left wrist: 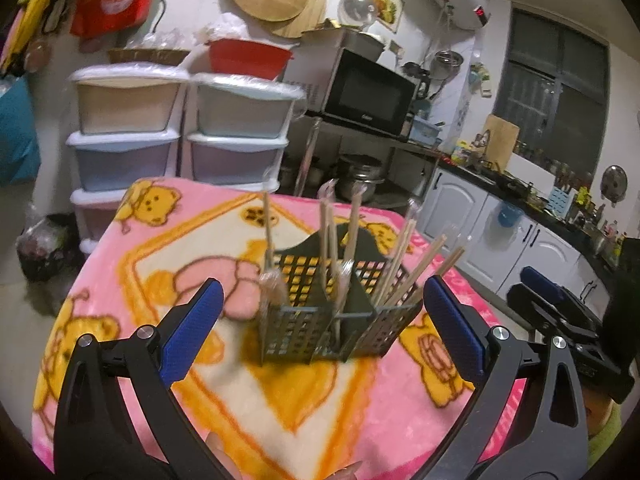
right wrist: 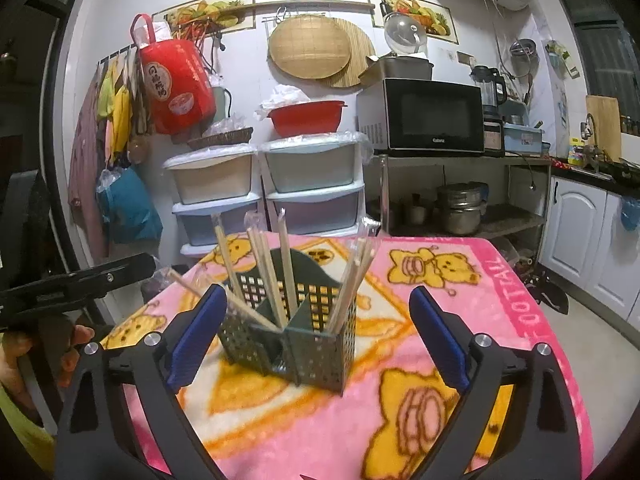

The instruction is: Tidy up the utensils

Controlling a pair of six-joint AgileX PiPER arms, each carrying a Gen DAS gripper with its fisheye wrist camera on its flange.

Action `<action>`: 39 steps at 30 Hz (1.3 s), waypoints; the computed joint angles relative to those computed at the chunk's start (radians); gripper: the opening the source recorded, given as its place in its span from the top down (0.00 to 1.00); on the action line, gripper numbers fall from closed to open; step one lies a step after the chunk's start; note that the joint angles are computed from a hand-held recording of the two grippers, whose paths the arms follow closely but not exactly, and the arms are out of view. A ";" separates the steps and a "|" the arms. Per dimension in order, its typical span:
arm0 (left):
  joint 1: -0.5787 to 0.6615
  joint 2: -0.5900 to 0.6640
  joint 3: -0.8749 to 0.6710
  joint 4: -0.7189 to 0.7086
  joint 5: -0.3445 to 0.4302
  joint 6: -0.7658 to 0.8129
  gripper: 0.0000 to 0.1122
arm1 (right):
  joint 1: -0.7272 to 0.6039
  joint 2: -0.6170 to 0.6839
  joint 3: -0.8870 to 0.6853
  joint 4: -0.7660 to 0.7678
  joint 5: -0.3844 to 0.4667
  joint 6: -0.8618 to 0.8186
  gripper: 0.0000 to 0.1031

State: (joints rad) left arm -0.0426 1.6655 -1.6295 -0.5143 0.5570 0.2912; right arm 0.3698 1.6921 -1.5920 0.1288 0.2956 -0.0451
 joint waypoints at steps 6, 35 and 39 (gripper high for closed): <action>-0.009 -0.030 0.100 0.090 -0.047 -0.072 0.18 | 0.014 -0.028 0.086 -0.009 -0.024 0.008 0.11; -0.053 -0.115 0.429 0.084 -0.297 -0.028 0.18 | 0.063 -0.076 0.337 -0.426 -0.151 0.441 0.07; -0.082 -0.123 0.468 0.214 -0.350 -0.149 0.18 | 0.073 -0.074 0.360 -0.535 -0.164 0.547 0.07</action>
State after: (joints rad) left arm -0.1249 1.5427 -1.1618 -0.3002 0.2073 0.1425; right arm 0.4430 1.6185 -1.2317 -0.4062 0.1312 0.5015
